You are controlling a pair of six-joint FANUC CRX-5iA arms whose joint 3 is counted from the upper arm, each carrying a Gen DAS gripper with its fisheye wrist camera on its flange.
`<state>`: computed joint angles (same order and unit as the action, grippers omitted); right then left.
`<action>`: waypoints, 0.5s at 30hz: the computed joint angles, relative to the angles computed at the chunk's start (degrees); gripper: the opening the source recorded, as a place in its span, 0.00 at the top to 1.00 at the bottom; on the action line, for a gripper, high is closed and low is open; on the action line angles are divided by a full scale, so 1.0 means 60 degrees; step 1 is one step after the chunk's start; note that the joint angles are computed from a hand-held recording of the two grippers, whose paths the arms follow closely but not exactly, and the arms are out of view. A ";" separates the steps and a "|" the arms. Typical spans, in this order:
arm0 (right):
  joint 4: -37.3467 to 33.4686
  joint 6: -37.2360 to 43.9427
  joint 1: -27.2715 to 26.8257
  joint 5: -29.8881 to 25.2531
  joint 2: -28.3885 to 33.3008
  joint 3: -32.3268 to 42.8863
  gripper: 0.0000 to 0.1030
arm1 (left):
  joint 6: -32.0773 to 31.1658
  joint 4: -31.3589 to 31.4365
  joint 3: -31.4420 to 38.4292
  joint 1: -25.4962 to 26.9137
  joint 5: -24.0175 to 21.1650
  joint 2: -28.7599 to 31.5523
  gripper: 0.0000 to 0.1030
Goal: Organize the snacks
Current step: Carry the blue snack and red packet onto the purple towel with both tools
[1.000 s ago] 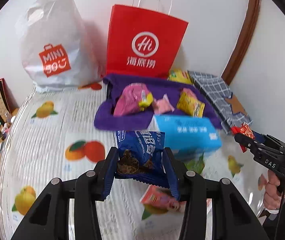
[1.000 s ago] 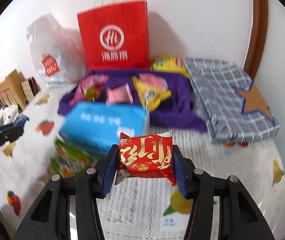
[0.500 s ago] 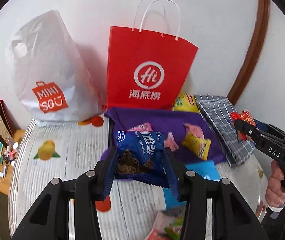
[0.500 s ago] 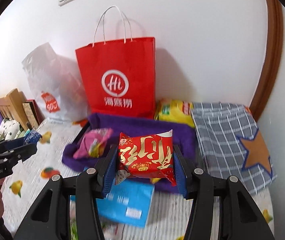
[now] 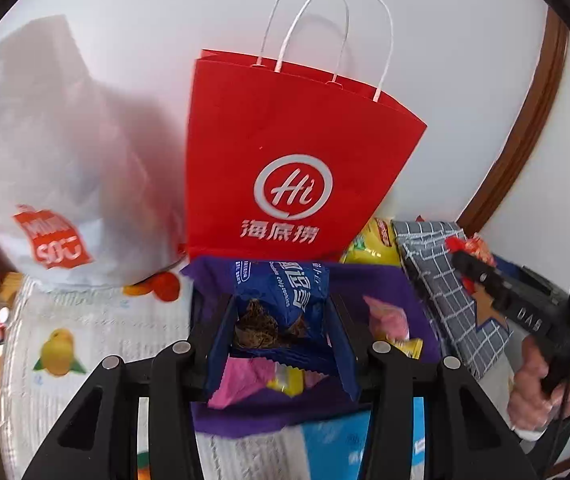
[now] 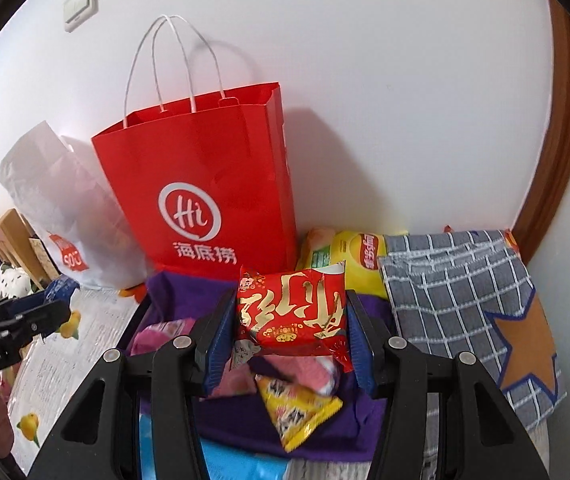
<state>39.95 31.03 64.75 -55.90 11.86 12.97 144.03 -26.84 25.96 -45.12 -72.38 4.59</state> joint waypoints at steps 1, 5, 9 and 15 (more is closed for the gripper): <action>-0.0066 0.0080 -0.0057 0.0031 0.0063 0.0053 0.50 | -0.0051 0.0049 0.0063 0.0102 0.0068 0.0122 0.58; -0.0672 0.0504 -0.0369 0.0010 0.0385 0.0262 0.50 | -0.0334 0.0327 0.0010 0.0437 0.0365 0.0421 0.58; -0.1432 0.1027 -0.0715 -0.0482 0.0721 0.0662 0.50 | -0.0701 0.0922 -0.0242 0.0793 0.0476 0.0597 0.58; -0.2453 0.1962 -0.1066 -0.1423 0.1209 0.1370 0.50 | -0.0561 0.0969 -0.0574 0.0973 0.0640 0.0364 0.58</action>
